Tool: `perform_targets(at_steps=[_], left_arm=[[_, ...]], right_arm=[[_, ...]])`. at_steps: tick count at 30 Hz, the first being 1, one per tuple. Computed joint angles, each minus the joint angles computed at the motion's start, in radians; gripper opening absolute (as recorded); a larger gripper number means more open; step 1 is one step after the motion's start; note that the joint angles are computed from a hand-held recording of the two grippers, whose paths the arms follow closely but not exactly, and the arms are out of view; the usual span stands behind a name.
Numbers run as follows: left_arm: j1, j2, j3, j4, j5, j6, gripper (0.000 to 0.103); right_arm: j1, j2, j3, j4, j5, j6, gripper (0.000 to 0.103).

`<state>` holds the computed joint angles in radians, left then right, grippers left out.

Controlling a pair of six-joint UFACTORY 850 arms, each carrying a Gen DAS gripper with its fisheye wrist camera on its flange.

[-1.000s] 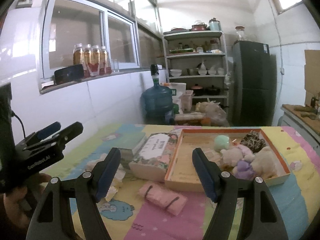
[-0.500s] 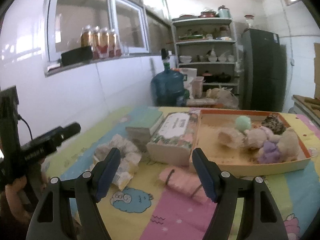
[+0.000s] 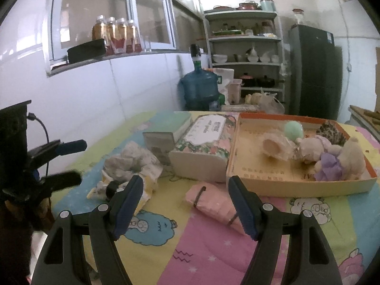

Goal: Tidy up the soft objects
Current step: 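Grasp the yellow snack packet with the left tool while the right tool grasps the pink rolled towel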

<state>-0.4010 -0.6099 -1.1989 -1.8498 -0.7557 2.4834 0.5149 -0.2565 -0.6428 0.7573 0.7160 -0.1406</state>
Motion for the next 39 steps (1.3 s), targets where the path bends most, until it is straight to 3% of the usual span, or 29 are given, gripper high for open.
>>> perform_targets(at_steps=[4, 8, 11, 13, 17, 20, 25, 28, 33, 35, 39], left_arm=[[0.013, -0.052, -0.085, 0.257, -0.059, -0.137, 0.084], [0.001, -0.084, -0.132, 0.409, -0.086, -0.195, 0.081], [-0.020, -0.102, -0.160, 0.481, -0.046, -0.221, 0.070], [-0.036, -0.104, -0.163, 0.490, 0.012, -0.206, 0.070], [-0.044, -0.124, -0.202, 0.530, 0.029, -0.266, 0.067], [-0.069, -0.147, -0.233, 0.599, 0.132, -0.351, 0.067], [-0.066, -0.136, -0.215, 0.568, 0.145, -0.315, 0.064], [-0.060, -0.132, -0.209, 0.552, 0.143, -0.376, 0.058], [-0.042, -0.096, -0.140, 0.426, 0.102, -0.385, 0.050], [-0.051, -0.067, -0.084, 0.331, 0.135, -0.325, 0.050], [-0.075, -0.016, 0.001, 0.126, 0.217, -0.261, 0.050]], right_arm=[[-0.009, -0.008, -0.002, 0.000, -0.010, 0.008, 0.075], [-0.020, -0.011, -0.002, -0.002, -0.025, 0.026, 0.076], [-0.028, -0.012, -0.001, -0.005, -0.043, 0.042, 0.076], [-0.027, -0.011, 0.003, 0.002, -0.042, 0.036, 0.075], [-0.031, -0.009, 0.009, 0.018, -0.041, 0.019, 0.075], [-0.042, -0.012, 0.010, 0.028, -0.049, 0.004, 0.076], [-0.064, -0.009, 0.021, 0.021, -0.066, -0.021, 0.075], [-0.094, 0.002, 0.039, -0.050, -0.092, 0.004, 0.076], [-0.171, 0.012, 0.051, -0.297, -0.158, 0.122, 0.076], [-0.212, 0.002, 0.039, -0.461, -0.193, 0.241, 0.075], [-0.243, -0.023, 0.006, -0.611, -0.266, 0.377, 0.075]])
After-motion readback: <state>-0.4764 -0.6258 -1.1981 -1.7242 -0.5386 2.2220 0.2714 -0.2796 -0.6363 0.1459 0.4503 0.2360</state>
